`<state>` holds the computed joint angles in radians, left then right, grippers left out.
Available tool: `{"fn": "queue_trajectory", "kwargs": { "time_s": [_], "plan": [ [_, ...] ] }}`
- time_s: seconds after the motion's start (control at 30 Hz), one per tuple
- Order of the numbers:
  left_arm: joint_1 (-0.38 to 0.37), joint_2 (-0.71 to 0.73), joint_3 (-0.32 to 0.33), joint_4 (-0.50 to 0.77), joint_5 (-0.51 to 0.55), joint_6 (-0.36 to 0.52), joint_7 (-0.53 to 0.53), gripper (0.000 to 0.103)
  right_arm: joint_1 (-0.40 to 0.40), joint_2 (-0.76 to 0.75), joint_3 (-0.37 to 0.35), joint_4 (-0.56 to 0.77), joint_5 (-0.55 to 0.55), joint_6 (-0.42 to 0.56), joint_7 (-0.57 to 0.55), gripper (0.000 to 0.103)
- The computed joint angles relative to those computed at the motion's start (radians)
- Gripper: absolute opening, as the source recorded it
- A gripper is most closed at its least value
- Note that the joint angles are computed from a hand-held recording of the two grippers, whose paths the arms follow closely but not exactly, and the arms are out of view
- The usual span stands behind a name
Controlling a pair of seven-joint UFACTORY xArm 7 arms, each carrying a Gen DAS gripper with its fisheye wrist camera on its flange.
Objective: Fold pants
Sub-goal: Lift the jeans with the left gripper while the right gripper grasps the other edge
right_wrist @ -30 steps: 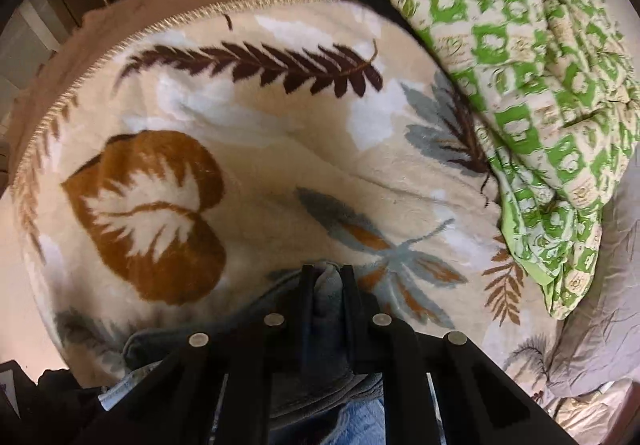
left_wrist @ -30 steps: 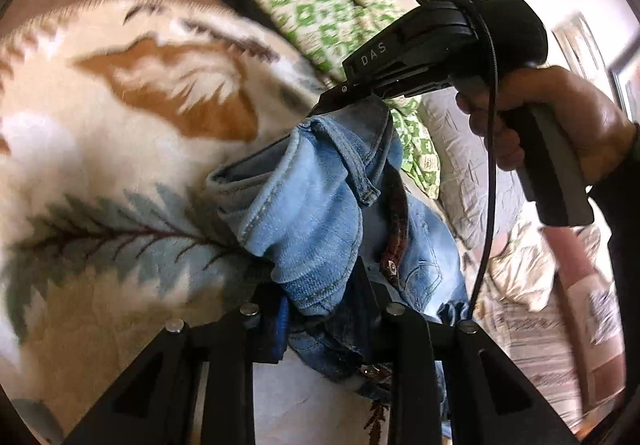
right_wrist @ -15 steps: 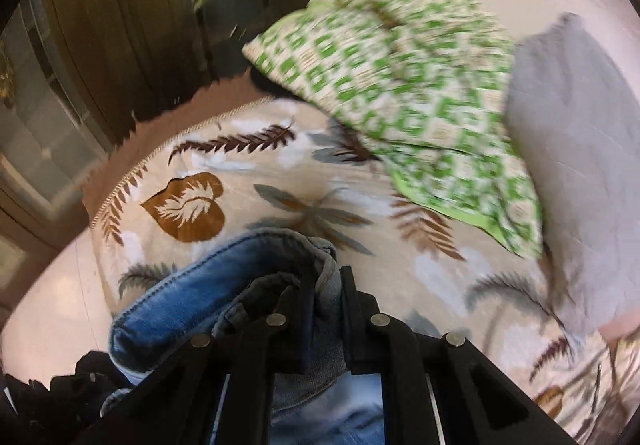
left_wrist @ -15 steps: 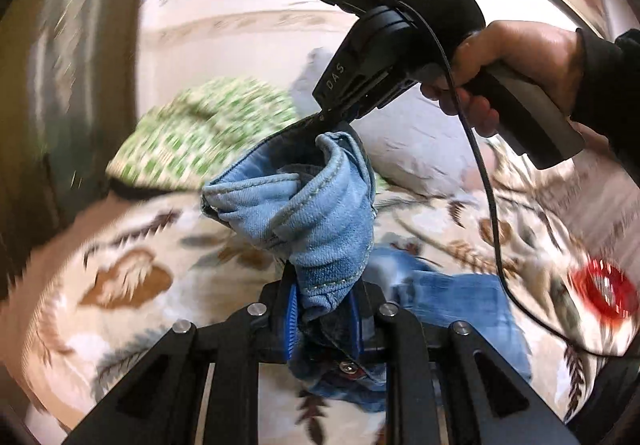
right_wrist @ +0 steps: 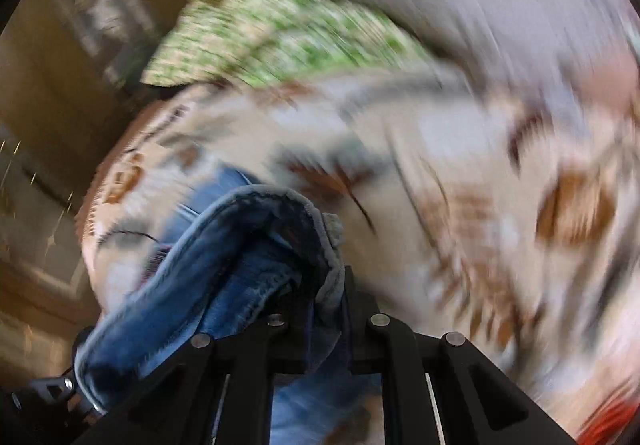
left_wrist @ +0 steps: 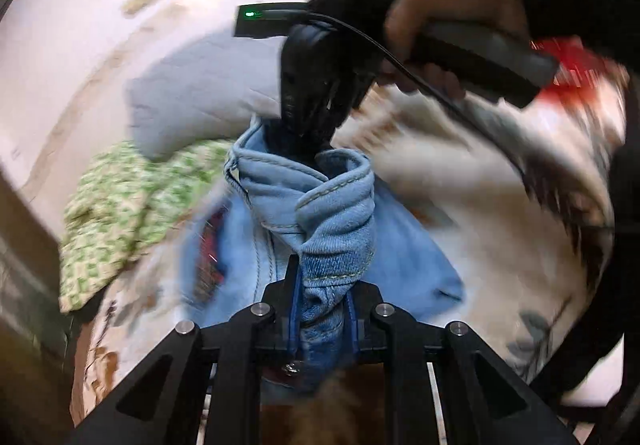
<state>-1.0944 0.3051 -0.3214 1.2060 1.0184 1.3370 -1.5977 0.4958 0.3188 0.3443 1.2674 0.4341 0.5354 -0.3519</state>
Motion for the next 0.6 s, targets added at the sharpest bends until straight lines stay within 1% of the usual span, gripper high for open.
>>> {"fn": "queue_trajectory", "kwargs": {
  "time_s": [0.03,0.07,0.13,0.17,0.2,0.23,0.27,0.33,0.37,0.4,0.43,0.47,0.5,0.53,0.57,0.6],
  "plan": [
    [0.016,0.014,0.0,-0.002,-0.018,-0.043,0.013,0.018,-0.005,0.013,-0.007,-0.022,0.004,-0.014,0.001,0.011],
    [0.019,0.034,0.005,-0.005,-0.018,-0.06,0.015,0.017,-0.026,0.027,0.006,-0.045,0.046,-0.031,-0.021,0.011],
    [-0.009,0.062,0.014,0.009,0.009,-0.017,0.022,0.017,-0.083,0.037,0.053,-0.078,0.166,-0.067,-0.103,0.011],
    [-0.008,0.053,0.017,0.003,0.002,-0.027,0.016,0.017,-0.102,0.039,0.069,-0.084,0.213,-0.077,-0.138,0.011],
    [0.0,0.037,0.018,-0.012,-0.006,-0.05,0.001,0.017,-0.106,0.042,0.071,-0.083,0.234,-0.076,-0.147,0.011],
    [0.008,0.021,0.019,-0.028,-0.012,-0.071,-0.011,0.017,-0.099,0.042,0.063,-0.082,0.232,-0.075,-0.143,0.012],
    [0.011,0.018,0.018,-0.028,-0.013,-0.073,-0.006,0.017,-0.088,0.041,0.054,-0.084,0.222,-0.083,-0.137,0.012],
    [0.002,0.028,0.013,-0.014,-0.008,-0.05,0.013,0.018,-0.063,0.035,0.036,-0.094,0.184,-0.108,-0.115,0.016],
    [-0.006,0.031,0.012,-0.008,-0.002,-0.033,0.018,0.021,-0.053,0.03,0.029,-0.099,0.166,-0.12,-0.099,0.019],
    [-0.012,0.026,0.011,-0.006,0.008,-0.023,0.025,0.028,-0.045,0.024,0.023,-0.105,0.147,-0.125,-0.082,0.028],
    [-0.019,0.012,0.005,-0.011,0.011,-0.016,0.029,0.034,-0.029,0.007,0.002,-0.114,0.102,-0.126,-0.039,0.056],
    [-0.026,-0.022,-0.005,-0.03,0.02,-0.021,0.021,0.052,-0.016,-0.01,-0.016,-0.124,0.05,-0.117,0.009,0.075],
    [-0.028,-0.064,-0.017,-0.06,0.035,-0.038,-0.004,0.063,0.003,-0.04,-0.044,-0.141,0.039,-0.105,0.015,0.091],
    [-0.037,-0.105,-0.031,-0.088,0.062,-0.036,-0.046,0.083,-0.014,-0.079,-0.031,-0.172,0.07,-0.122,-0.021,0.091],
    [-0.046,-0.138,-0.048,-0.107,0.086,-0.007,-0.09,0.094,-0.072,-0.125,0.025,-0.207,0.143,-0.136,-0.098,0.092],
    [-0.046,-0.172,-0.065,-0.124,0.09,0.024,-0.123,0.097,-0.09,-0.161,0.038,-0.232,0.209,-0.14,-0.164,0.092]
  ]
}}
